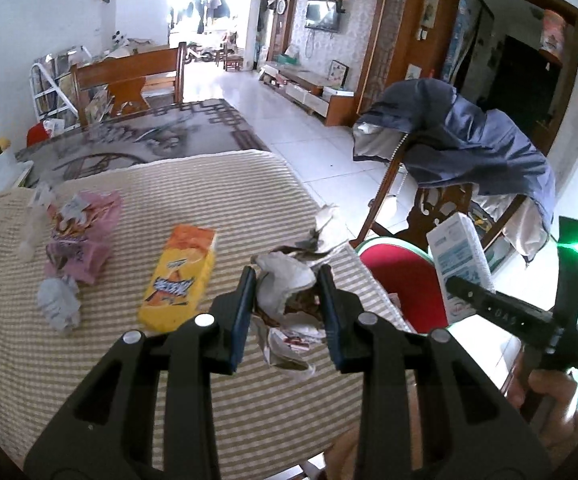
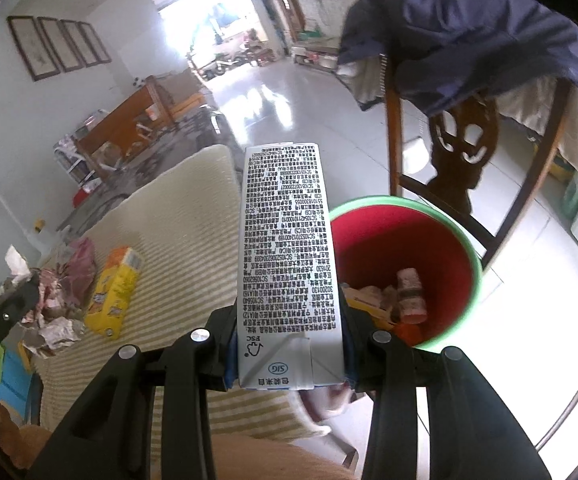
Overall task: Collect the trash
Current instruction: 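Carry the wrapper and milk carton to the red bucket and open both tools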
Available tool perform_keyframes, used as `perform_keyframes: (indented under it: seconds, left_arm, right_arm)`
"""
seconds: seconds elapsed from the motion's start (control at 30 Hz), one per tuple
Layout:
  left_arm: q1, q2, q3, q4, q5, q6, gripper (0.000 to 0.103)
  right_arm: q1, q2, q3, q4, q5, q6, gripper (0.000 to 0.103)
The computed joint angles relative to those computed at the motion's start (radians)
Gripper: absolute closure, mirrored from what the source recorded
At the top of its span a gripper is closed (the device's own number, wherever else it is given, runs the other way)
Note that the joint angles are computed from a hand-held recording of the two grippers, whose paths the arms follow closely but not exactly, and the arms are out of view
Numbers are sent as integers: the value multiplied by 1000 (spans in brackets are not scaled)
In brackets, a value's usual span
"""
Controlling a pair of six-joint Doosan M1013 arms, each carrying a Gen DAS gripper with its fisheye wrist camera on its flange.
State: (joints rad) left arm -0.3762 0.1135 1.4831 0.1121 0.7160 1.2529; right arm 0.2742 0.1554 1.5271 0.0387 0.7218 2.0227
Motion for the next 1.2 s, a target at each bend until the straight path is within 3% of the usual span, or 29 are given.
perform_keyframes:
  seconds: [0.43, 0.7, 1.0, 1.03, 1.07, 1.1, 1.2]
  left_arm:
    - [-1, 73, -67, -181, 46, 137, 72]
    - [-16, 162, -168, -304, 123, 269, 72]
    - [-75, 230, -241, -283, 183, 352, 71]
    - [-80, 240, -252, -277, 194, 360, 64]
    - [-83, 248, -262, -274, 204, 363, 47]
    - [-86, 253, -268, -270, 207, 367, 40]
    - [-88, 244, -255, -264, 174, 370, 33]
  right_arm:
    - [-31, 14, 18, 10, 16, 16, 66]
    - [-52, 32, 19, 4, 31, 37, 66]
    - [-72, 60, 12, -29, 41, 73, 66]
    - [-75, 65, 9, -28, 38, 71, 65]
    - [-75, 69, 6, -29, 37, 72, 63]
    - [-76, 73, 0, -31, 40, 76, 57]
    - [-77, 72, 1, -55, 24, 106, 48]
